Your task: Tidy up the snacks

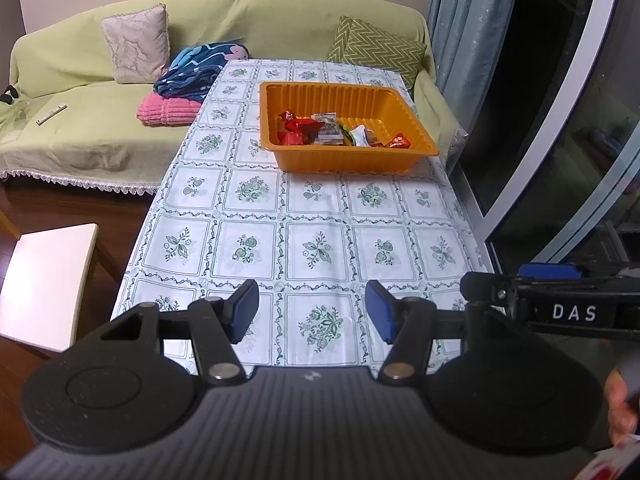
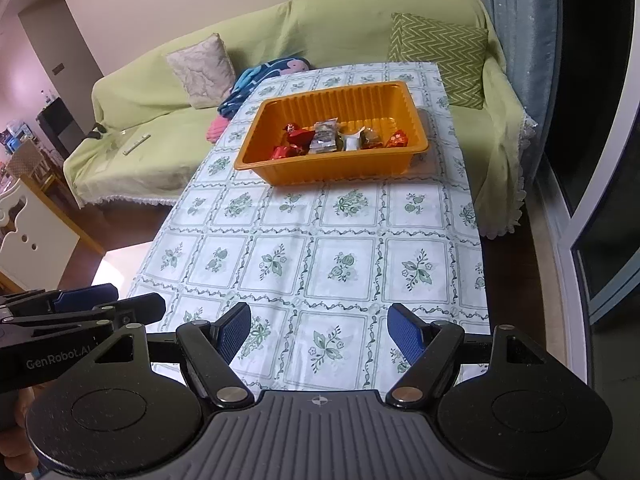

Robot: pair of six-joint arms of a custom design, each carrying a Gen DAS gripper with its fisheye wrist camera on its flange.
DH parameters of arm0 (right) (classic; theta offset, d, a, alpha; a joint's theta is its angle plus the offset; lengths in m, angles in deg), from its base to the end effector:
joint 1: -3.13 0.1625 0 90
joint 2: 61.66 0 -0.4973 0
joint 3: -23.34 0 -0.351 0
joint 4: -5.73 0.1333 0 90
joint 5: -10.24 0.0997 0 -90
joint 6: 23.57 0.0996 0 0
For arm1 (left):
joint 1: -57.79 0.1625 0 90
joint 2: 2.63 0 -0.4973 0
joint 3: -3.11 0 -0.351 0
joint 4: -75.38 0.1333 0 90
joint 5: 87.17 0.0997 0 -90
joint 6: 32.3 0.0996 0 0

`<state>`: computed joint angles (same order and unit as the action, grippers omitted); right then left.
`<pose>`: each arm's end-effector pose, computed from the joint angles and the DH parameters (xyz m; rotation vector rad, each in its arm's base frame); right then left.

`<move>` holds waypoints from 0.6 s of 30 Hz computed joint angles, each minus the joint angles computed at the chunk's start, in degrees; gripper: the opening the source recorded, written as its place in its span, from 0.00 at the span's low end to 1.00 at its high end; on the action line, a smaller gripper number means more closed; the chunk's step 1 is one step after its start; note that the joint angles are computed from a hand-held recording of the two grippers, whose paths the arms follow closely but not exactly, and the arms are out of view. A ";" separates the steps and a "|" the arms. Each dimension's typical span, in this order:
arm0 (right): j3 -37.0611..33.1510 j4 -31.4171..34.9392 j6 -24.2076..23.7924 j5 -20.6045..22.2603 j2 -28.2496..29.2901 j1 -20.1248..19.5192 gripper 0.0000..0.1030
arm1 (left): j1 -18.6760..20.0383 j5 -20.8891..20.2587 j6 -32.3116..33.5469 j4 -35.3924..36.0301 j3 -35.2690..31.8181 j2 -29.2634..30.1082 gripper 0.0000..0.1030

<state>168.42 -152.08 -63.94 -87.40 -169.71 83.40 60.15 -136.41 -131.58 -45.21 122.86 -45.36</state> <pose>0.0740 -0.2788 0.3902 0.6736 -2.6490 0.6042 -0.4496 -0.2170 0.0337 0.1275 2.2566 -0.8855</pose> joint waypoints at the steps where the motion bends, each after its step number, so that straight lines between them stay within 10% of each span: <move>1: 0.03 -0.18 0.10 -0.14 0.12 0.14 0.73 | 0.04 -0.01 0.08 -0.15 0.09 -0.05 0.55; 18: 0.19 -1.00 0.65 -0.58 0.69 0.67 0.73 | 0.27 0.10 0.60 -1.06 0.76 -0.36 0.55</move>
